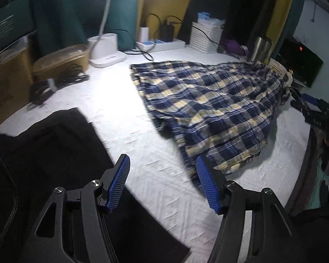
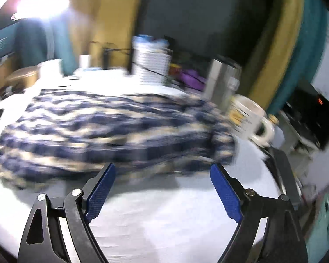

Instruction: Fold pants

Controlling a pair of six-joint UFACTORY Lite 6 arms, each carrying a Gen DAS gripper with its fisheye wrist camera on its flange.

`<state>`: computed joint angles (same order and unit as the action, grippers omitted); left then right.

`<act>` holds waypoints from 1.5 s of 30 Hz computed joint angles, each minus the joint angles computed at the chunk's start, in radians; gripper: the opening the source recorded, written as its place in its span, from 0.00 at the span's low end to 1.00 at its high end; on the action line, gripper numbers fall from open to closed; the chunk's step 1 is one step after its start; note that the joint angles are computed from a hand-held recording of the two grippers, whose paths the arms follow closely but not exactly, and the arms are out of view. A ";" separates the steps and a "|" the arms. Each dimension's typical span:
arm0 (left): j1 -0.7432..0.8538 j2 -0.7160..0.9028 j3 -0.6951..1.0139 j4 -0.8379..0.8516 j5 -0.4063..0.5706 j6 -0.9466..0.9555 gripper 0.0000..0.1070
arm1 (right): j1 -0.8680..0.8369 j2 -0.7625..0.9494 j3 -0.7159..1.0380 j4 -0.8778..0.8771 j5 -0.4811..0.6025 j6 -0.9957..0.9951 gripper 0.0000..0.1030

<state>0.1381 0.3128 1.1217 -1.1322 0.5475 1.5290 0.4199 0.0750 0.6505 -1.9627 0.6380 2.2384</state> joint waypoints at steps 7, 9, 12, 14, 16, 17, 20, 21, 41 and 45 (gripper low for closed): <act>0.138 -0.063 -0.102 -0.100 0.043 0.156 0.59 | 0.263 0.320 0.321 0.040 -0.092 -0.027 0.86; 0.180 -0.069 -0.115 -0.103 0.052 0.178 0.59 | 0.315 0.413 0.433 0.064 -0.128 -0.081 0.86; 0.246 -0.066 -0.116 -0.105 0.080 0.201 0.59 | 0.359 0.519 0.573 0.125 -0.165 -0.178 0.86; 0.278 -0.062 -0.113 -0.107 0.093 0.211 0.59 | 0.375 0.587 0.668 0.176 -0.202 -0.250 0.86; 0.312 -0.047 -0.100 -0.102 0.102 0.216 0.59 | 0.386 0.648 0.755 0.247 -0.225 -0.337 0.86; 0.325 -0.038 -0.093 -0.099 0.100 0.215 0.59 | 0.388 0.667 0.783 0.262 -0.242 -0.363 0.86; 0.346 -0.009 -0.070 -0.088 0.094 0.204 0.59 | 0.390 0.739 0.886 0.389 -0.278 -0.525 0.63; 0.350 0.005 -0.060 -0.084 0.086 0.196 0.59 | 0.385 0.750 0.899 0.425 -0.287 -0.565 0.45; 0.017 0.045 0.028 0.020 0.042 -0.049 0.59 | 0.007 0.378 0.526 -0.547 -0.389 0.413 0.08; -0.082 0.091 0.087 0.082 0.044 -0.165 0.59 | -0.076 0.380 0.510 -0.859 -0.389 0.712 0.08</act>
<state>0.0561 0.4038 1.2087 -1.0503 0.5919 1.3641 0.3440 0.4546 1.1602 -2.8219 0.2486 2.9502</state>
